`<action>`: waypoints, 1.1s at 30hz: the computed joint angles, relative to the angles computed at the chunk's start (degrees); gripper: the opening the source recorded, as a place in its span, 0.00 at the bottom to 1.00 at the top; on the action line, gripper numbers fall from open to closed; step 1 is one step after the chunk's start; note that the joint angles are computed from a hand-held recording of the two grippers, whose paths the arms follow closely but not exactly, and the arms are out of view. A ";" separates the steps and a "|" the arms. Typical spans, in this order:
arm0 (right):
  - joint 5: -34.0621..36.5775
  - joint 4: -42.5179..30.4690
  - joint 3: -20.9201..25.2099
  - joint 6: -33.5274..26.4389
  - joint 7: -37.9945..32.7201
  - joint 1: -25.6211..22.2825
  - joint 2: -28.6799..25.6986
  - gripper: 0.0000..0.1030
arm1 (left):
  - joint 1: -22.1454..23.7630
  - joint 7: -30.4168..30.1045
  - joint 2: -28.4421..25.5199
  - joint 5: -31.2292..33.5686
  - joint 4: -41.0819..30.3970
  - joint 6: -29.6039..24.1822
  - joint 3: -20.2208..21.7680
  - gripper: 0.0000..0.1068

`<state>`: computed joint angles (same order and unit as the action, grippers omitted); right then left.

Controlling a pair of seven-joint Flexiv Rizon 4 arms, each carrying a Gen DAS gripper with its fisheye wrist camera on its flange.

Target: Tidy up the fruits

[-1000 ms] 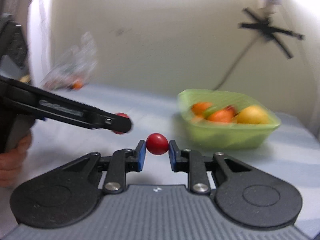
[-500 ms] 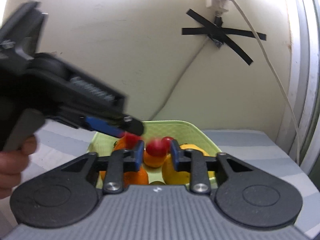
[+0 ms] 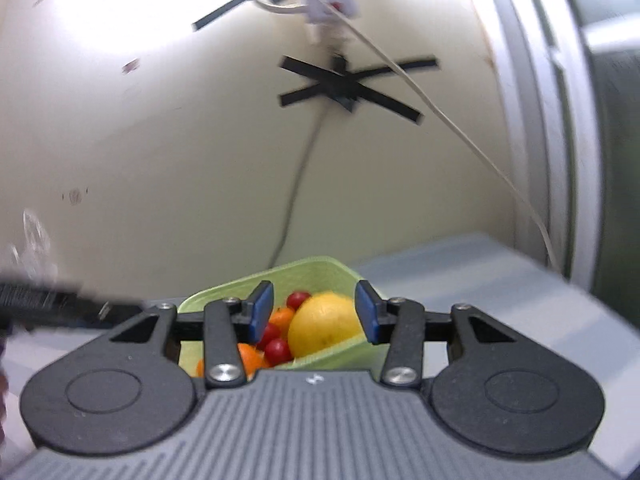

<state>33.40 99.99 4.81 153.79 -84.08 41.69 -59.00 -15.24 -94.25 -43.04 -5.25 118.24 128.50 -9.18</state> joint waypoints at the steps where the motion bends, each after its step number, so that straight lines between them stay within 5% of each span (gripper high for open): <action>1: -0.03 1.27 1.33 0.19 1.72 -0.58 0.35 0.47 | -2.44 0.82 0.53 -2.38 1.38 0.67 2.02 0.51; 10: 1.09 9.48 5.09 2.60 9.06 3.45 -0.22 0.54 | -11.16 1.22 0.97 -13.80 12.47 9.29 5.33 0.58; 15: 2.81 9.88 4.55 3.74 9.52 5.78 -0.66 0.55 | -13.95 1.03 -0.16 -17.98 16.45 15.88 5.44 0.87; 33: -6.45 14.26 4.97 7.35 21.78 2.00 -1.81 0.56 | -19.74 5.55 -2.58 -31.77 17.84 21.52 3.54 0.96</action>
